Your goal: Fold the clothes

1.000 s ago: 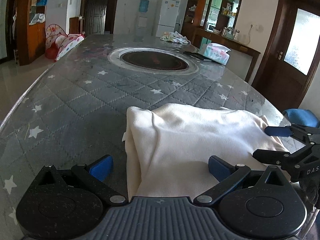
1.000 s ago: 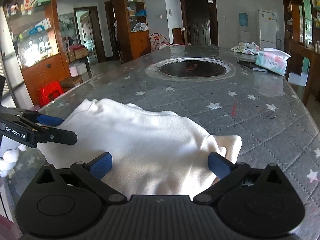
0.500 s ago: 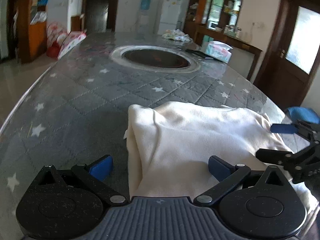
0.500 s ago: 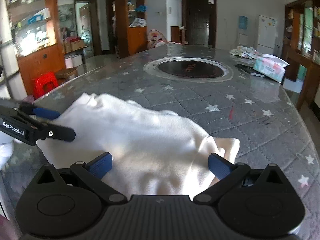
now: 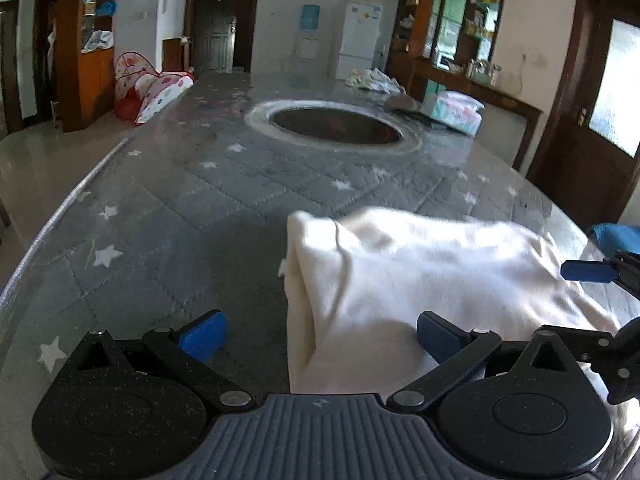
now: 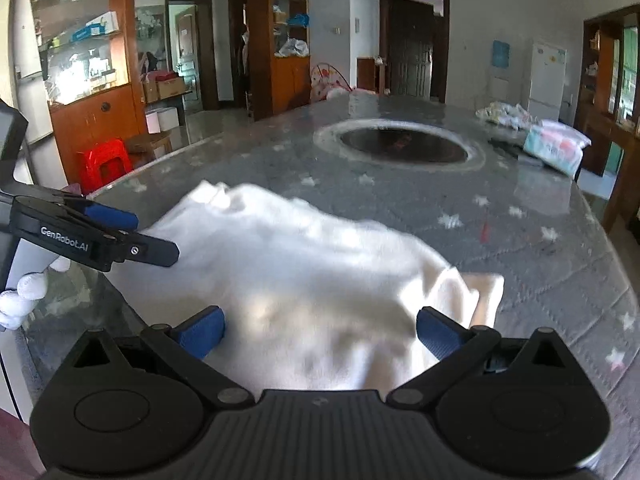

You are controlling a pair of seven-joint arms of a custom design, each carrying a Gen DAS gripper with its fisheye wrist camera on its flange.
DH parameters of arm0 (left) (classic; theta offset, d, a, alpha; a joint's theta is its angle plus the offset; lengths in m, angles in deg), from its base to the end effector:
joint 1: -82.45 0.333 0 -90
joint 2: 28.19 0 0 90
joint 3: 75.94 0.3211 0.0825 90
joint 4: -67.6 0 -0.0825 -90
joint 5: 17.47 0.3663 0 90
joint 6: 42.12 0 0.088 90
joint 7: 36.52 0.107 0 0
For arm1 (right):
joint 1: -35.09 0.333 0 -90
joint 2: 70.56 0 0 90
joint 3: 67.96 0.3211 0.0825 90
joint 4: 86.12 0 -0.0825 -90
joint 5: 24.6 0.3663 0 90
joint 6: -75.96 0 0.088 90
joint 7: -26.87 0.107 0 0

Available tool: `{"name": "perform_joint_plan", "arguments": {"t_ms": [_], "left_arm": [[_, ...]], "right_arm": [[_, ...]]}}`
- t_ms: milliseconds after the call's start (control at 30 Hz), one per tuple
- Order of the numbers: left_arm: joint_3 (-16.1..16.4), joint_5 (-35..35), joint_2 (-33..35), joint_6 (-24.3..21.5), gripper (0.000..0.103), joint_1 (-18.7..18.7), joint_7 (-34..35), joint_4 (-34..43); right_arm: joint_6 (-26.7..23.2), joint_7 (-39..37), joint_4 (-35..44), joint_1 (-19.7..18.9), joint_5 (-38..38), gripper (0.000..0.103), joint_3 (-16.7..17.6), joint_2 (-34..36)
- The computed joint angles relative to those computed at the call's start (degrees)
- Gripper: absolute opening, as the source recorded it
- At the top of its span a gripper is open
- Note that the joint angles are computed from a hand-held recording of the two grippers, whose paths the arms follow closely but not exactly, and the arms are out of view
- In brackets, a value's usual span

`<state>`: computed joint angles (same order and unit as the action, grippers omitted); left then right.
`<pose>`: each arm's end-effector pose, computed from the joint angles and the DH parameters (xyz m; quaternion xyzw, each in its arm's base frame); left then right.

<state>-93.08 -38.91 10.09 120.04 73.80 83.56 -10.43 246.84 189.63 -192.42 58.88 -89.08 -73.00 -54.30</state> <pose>0.7208 -0.2526 0.4425 -0.4514 0.7817 -0.4031 0.1503 0.5830 0.2700 0.4507 -0.6663 0.5901 -0.2973 0.3456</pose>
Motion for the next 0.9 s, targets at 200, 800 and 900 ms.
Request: {"name": "perform_joint_plan", "arguments": {"t_ms": [200,800,900], "left_arm": [[3.79,2.85,1.02,1.99,0.103,-2.44,-5.04,1.26],[9.73,11.76,8.33,-4.58,0.103,-6.95,-15.46,14.74],[8.19,12.22,8.48,-5.19,0.103,-5.64,-15.91,14.61]], "right_arm": [[0.35,-2.35,1.99,-1.02,2.59,0.103,0.96,1.84],[-4.33,-17.31,10.34,-1.67,18.32,0.103,2.22,8.29],[-3.30,-19.70,10.38,-1.16,21.31,0.103,1.30,8.43]]}}
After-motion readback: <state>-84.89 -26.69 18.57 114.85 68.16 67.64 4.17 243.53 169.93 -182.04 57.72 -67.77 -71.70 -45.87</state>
